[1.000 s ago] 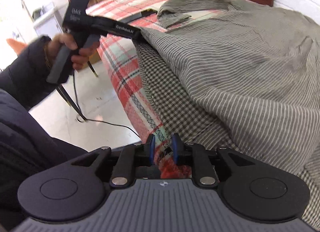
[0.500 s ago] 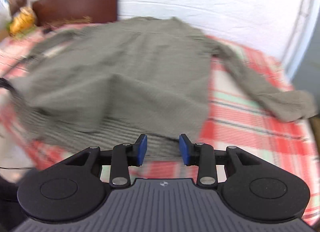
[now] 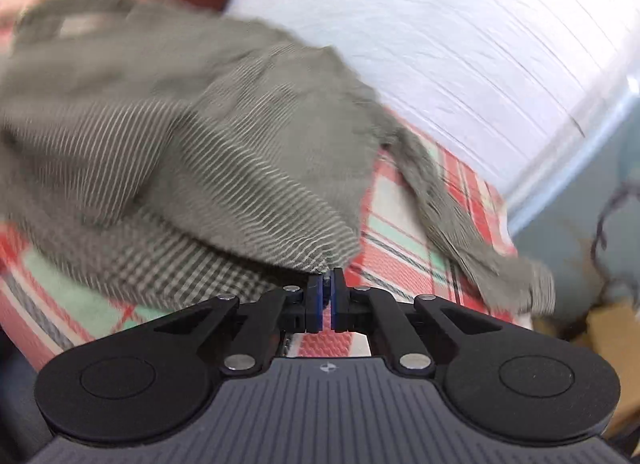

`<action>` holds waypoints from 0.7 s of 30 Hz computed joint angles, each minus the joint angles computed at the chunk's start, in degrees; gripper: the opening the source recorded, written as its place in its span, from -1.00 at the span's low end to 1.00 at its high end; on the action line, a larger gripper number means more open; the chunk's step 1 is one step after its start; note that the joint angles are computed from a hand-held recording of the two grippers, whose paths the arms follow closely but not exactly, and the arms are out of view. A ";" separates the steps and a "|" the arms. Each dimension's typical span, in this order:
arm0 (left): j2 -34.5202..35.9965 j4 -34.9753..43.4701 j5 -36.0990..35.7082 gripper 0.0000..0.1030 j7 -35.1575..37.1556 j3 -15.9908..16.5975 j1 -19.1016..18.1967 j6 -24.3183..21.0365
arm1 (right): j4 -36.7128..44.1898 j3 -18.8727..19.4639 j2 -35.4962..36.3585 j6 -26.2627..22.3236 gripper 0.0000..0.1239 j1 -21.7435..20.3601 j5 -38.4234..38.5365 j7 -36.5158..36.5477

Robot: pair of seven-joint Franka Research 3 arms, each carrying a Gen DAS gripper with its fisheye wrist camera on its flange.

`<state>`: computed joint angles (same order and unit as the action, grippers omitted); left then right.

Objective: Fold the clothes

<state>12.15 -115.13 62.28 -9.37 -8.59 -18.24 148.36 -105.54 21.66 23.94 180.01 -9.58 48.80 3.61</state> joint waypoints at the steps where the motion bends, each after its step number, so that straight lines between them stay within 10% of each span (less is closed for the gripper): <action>1: -0.05 -0.14 -0.17 0.14 0.02 0.03 0.05 -0.08 | 0.03 -0.03 -0.69 -1.64 -0.94 -0.79 1.22 1.58; 7: -0.26 -0.97 -0.11 0.14 -0.76 0.10 0.13 0.43 | 1.91 -14.63 -0.60 -12.87 -0.94 8.33 -7.15 20.93; 16: -4.84 -6.12 -2.64 0.14 1.81 -1.49 1.38 6.85 | -2.63 -10.58 -6.61 -15.52 -0.37 3.83 4.76 11.96; 21: -3.13 -2.92 -1.42 0.19 5.76 -2.37 0.60 11.57 | -1.33 -10.30 -9.08 -33.17 -0.35 1.36 15.55 4.75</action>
